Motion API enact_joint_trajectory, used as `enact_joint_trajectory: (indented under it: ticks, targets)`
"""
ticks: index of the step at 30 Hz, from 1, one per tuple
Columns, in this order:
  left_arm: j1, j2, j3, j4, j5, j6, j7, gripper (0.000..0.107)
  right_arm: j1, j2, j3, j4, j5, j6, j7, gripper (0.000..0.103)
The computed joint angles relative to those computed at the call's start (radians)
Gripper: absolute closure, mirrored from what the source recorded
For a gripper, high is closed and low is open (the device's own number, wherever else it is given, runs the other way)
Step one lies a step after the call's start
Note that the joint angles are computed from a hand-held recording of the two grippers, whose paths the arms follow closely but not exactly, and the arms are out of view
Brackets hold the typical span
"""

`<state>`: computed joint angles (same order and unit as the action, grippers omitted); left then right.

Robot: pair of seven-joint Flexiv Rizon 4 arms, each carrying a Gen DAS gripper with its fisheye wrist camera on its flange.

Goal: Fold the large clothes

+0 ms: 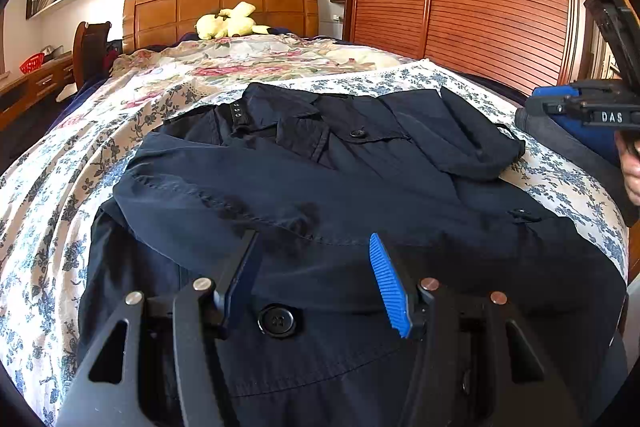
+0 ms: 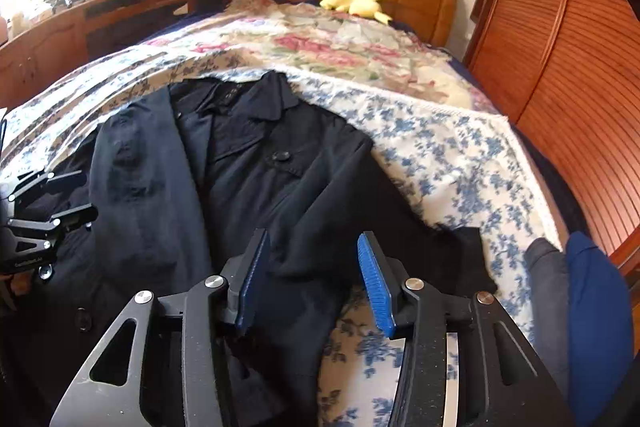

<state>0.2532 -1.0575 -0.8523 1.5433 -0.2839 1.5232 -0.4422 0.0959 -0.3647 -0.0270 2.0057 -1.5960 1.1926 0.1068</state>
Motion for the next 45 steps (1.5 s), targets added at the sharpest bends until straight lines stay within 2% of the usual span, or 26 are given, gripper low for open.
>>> enact_joint_trajectory:
  ticks: [7, 10, 17, 26, 30, 34, 37, 38, 41, 42, 45]
  targets:
    - [0.000, 0.001, 0.001, 0.000, 0.000, -0.002, -0.002, 0.052, -0.029, 0.017, -0.019, 0.021, 0.014, -0.044, -0.002, 0.044]
    - [0.000, 0.000, 0.001, -0.001, 0.000, -0.001, -0.001, 0.052, -0.044, 0.011, -0.026, 0.029, 0.038, -0.067, -0.009, 0.042]
    - [-0.004, 0.002, 0.006, -0.001, -0.001, -0.004, -0.002, 0.052, -0.101, -0.017, -0.057, 0.040, 0.090, -0.045, 0.010, 0.033]
    - [-0.009, 0.004, 0.014, -0.004, -0.006, -0.007, -0.001, 0.052, -0.108, -0.103, -0.104, 0.026, 0.270, -0.054, -0.065, 0.030]
    - [-0.010, 0.004, 0.015, -0.004, -0.007, -0.008, 0.001, 0.052, -0.112, -0.141, -0.131, 0.022, 0.341, -0.022, -0.073, 0.029]
    - [-0.018, 0.006, 0.023, -0.010, -0.012, -0.015, 0.000, 0.052, -0.099, -0.157, -0.166, 0.030, 0.357, 0.027, -0.050, 0.025]
    - [-0.017, 0.007, 0.022, -0.007, -0.015, -0.011, 0.004, 0.052, -0.081, -0.157, -0.181, 0.033, 0.352, 0.021, -0.055, 0.025]
    - [-0.018, 0.006, 0.022, -0.010, -0.015, -0.011, 0.005, 0.052, -0.078, -0.158, -0.178, 0.030, 0.362, 0.016, -0.069, 0.026]
    - [-0.015, 0.006, 0.017, -0.005, -0.012, -0.002, 0.008, 0.052, -0.079, -0.160, -0.178, 0.029, 0.354, 0.056, -0.104, 0.054]
    - [-0.011, 0.007, 0.015, 0.000, -0.009, 0.002, 0.009, 0.052, -0.078, -0.158, -0.173, 0.029, 0.360, 0.063, -0.131, 0.071]
    - [0.009, 0.015, -0.001, 0.024, 0.001, 0.008, 0.009, 0.052, -0.055, -0.140, -0.173, 0.036, 0.358, 0.057, -0.169, 0.085]
